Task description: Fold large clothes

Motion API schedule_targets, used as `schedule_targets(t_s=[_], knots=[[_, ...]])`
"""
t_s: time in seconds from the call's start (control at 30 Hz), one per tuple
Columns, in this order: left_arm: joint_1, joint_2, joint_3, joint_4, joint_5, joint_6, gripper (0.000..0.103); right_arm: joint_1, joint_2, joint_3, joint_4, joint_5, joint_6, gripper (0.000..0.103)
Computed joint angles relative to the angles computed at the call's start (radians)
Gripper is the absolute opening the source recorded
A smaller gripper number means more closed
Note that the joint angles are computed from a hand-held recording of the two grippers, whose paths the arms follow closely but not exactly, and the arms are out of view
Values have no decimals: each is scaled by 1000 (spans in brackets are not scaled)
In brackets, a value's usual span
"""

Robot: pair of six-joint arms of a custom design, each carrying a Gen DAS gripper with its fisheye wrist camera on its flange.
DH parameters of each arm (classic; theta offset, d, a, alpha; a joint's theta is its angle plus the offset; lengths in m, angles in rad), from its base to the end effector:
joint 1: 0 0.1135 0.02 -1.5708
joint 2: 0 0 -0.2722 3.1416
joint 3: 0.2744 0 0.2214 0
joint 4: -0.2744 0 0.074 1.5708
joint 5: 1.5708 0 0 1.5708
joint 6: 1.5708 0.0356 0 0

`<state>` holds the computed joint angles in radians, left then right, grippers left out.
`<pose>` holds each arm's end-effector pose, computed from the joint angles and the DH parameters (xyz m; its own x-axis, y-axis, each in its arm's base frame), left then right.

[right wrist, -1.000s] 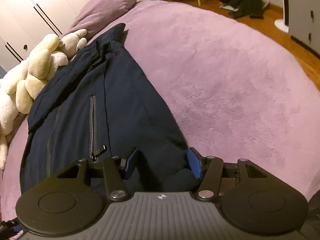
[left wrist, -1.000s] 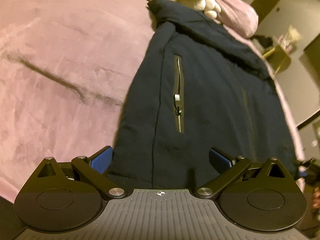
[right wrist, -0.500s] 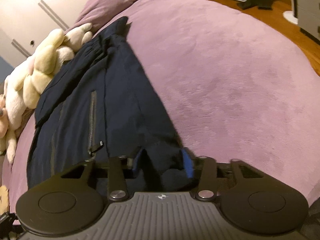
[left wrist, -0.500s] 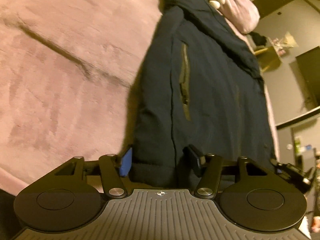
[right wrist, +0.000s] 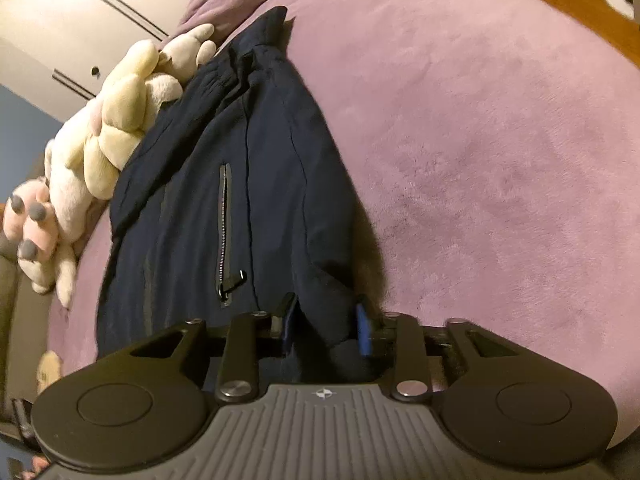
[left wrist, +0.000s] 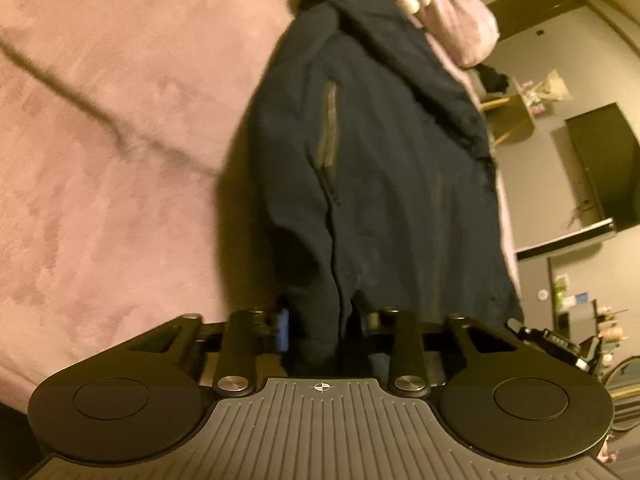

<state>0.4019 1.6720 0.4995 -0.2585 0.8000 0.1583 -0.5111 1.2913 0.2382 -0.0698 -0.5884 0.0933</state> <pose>0.1933 0.0544 0.1133 -0.9284 -0.2753 -0.2496 -0.0346 0.7328 -0.6795 0.1382 -0.0549 0.1262 -0.7644 0.5175 -0.3846 0.2696 0.7984 0.5385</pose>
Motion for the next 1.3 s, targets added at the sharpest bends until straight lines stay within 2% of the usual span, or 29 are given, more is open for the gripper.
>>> schedule_targets(t_s=[0.07, 0.13, 0.2, 0.27, 0.33, 0.4, 0.5, 0.6, 0.7, 0.83, 0.9, 0.97, 1.0, 1.03, 1.1, 1.13, 1.17, 1.23, 1.3], knots=[[-3, -50, 30, -41, 53, -26, 30, -17, -16, 11, -23, -41, -4, 18], [-19, -102, 66, -26, 106, -116, 30, -50, 1, 36, -29, -145, 50, 18], [-54, -115, 116, 71, 126, -275, 30, -72, 26, 65, 4, -242, 147, 17], [-102, -87, 168, 193, 94, -426, 30, -24, 33, 87, 121, -259, 323, 17], [-150, -40, 220, 311, 23, -559, 29, 63, 63, 127, 259, -189, 492, 17], [-196, 48, 289, 403, -50, -690, 29, 151, 116, 183, 349, -68, 606, 17], [-256, 196, 438, 415, -176, -767, 29, 262, 257, 304, 428, 127, 761, 17], [-308, 327, 592, 325, -282, -745, 29, 338, 415, 442, 431, 274, 816, 17], [-346, 424, 676, 292, -358, -733, 30, 418, 577, 627, 313, 400, 776, 18], [-340, 483, 704, 309, -354, -765, 33, 462, 715, 749, 233, 480, 705, 18], [-326, 475, 703, 315, -329, -793, 35, 460, 728, 722, 267, 480, 683, 18], [-310, 432, 661, 358, -314, -790, 41, 453, 734, 731, 266, 461, 649, 18], [-305, 410, 636, 389, -314, -781, 47, 445, 718, 729, 257, 446, 632, 19], [-298, 380, 602, 426, -327, -768, 57, 436, 686, 699, 287, 432, 615, 21], [-302, 295, 513, 517, -442, -724, 73, 415, 600, 597, 400, 411, 580, 26], [-302, 263, 477, 559, -493, -691, 75, 400, 560, 545, 460, 386, 569, 28], [-297, 244, 450, 596, -510, -655, 76, 389, 522, 494, 512, 371, 562, 34], [-292, 233, 434, 612, -492, -591, 84, 383, 467, 427, 562, 400, 544, 46], [-302, 246, 453, 560, -457, -526, 85, 376, 437, 364, 636, 423, 535, 61]])
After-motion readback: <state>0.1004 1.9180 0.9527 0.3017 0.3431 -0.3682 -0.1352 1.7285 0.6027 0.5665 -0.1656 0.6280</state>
